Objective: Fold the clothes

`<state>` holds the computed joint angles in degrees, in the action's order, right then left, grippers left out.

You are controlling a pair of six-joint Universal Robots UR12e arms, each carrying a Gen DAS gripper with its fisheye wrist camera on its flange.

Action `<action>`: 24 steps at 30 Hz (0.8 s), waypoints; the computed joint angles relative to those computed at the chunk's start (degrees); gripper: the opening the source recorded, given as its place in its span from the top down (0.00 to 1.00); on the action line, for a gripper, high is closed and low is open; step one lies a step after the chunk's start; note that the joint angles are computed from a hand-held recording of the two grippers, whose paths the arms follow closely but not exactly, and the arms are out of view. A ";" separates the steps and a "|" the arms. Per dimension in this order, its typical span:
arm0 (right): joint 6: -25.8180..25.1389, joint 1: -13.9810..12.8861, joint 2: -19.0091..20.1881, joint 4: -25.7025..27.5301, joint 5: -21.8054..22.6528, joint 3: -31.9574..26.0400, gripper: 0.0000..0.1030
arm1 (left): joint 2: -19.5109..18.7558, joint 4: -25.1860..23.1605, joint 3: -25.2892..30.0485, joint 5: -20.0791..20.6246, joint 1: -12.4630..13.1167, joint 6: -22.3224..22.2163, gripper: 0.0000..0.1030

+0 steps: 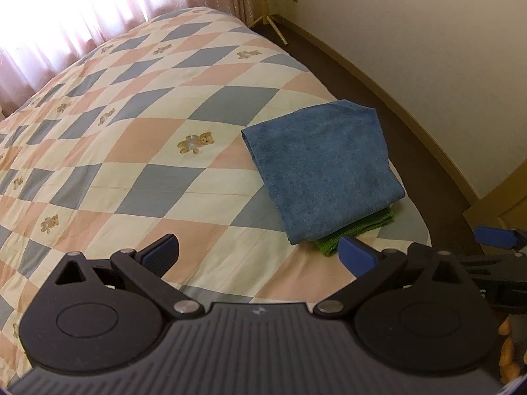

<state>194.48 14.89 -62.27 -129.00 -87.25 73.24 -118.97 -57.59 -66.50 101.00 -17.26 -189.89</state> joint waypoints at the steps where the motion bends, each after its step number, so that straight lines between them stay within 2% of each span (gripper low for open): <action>1: -0.06 -0.15 0.18 0.10 0.10 -0.17 0.00 | -0.44 -0.49 0.62 0.08 -0.06 -0.24 0.01; 8: -1.58 -1.26 1.55 1.16 0.87 -1.72 0.00 | -2.43 -1.16 3.43 -0.58 -0.39 1.99 0.01; 13: -2.28 -1.81 2.34 1.55 1.20 -2.76 0.00 | -3.43 -1.38 4.92 -0.26 -0.54 1.98 0.01; 24: -3.37 -2.51 3.12 3.53 2.15 -3.57 0.00 | -5.10 -4.98 6.93 -0.58 -0.83 2.17 0.01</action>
